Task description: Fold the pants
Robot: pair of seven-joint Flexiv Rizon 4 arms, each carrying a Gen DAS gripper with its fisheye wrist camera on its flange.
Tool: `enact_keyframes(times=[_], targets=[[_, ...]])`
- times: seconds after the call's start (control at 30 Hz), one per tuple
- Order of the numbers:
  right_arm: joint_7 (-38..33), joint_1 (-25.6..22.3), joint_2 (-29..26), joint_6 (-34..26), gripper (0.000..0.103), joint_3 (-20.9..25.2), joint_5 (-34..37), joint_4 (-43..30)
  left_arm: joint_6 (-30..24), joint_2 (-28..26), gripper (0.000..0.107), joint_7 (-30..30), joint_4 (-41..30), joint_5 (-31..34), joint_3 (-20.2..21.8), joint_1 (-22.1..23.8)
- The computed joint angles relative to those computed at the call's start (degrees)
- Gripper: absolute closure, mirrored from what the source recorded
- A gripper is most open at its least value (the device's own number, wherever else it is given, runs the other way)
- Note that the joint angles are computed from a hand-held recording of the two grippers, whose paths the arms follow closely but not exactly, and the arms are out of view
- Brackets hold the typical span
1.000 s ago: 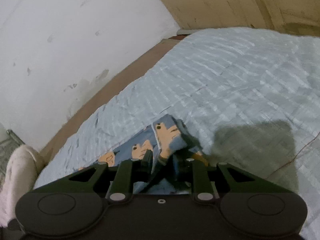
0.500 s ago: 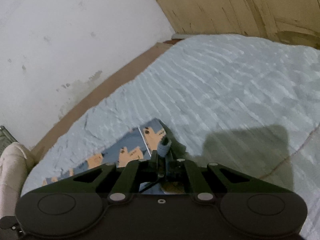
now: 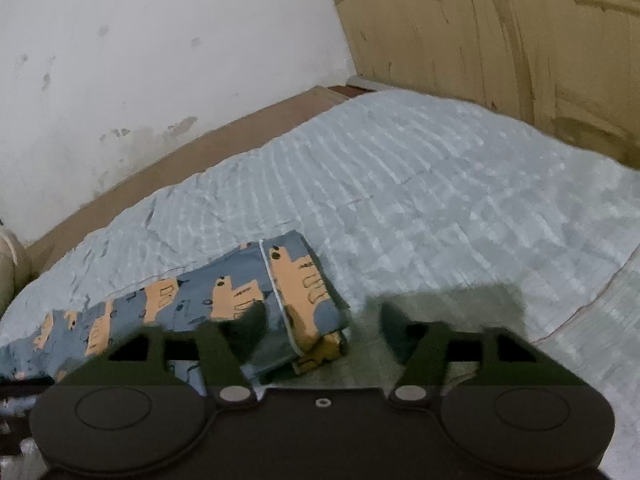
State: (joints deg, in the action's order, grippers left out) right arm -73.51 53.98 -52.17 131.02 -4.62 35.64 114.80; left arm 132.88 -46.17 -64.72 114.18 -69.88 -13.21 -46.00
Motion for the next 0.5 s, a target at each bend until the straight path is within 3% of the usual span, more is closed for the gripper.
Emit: enact_keyframes(times=[0.07, 0.17, 0.33, 0.5], targets=[[-0.92, 0.99, 0.24, 0.18, 0.013, -0.43, 0.17, 0.18, 1.91, 0.84, 0.017, 0.75, 1.10, -2.78, 0.65, -0.31], [-2.09, 1.04, 0.57, 1.01, 0.002, 0.63, -1.85, 0.24, 4.91, 2.56, 0.015, 1.67, 3.23, -7.68, -0.12, 1.00], [-3.65, -0.45, 0.97, 0.22, 0.001, 3.52, -8.92, -0.39, 7.62, 8.30, 0.015, -1.91, 10.69, -12.49, -1.61, 5.10], [-5.73, 1.51, 0.65, -2.16, 0.001, 3.56, -13.44, -2.24, 13.54, 14.14, 0.010, -1.82, 18.77, -19.43, -1.91, 5.35]])
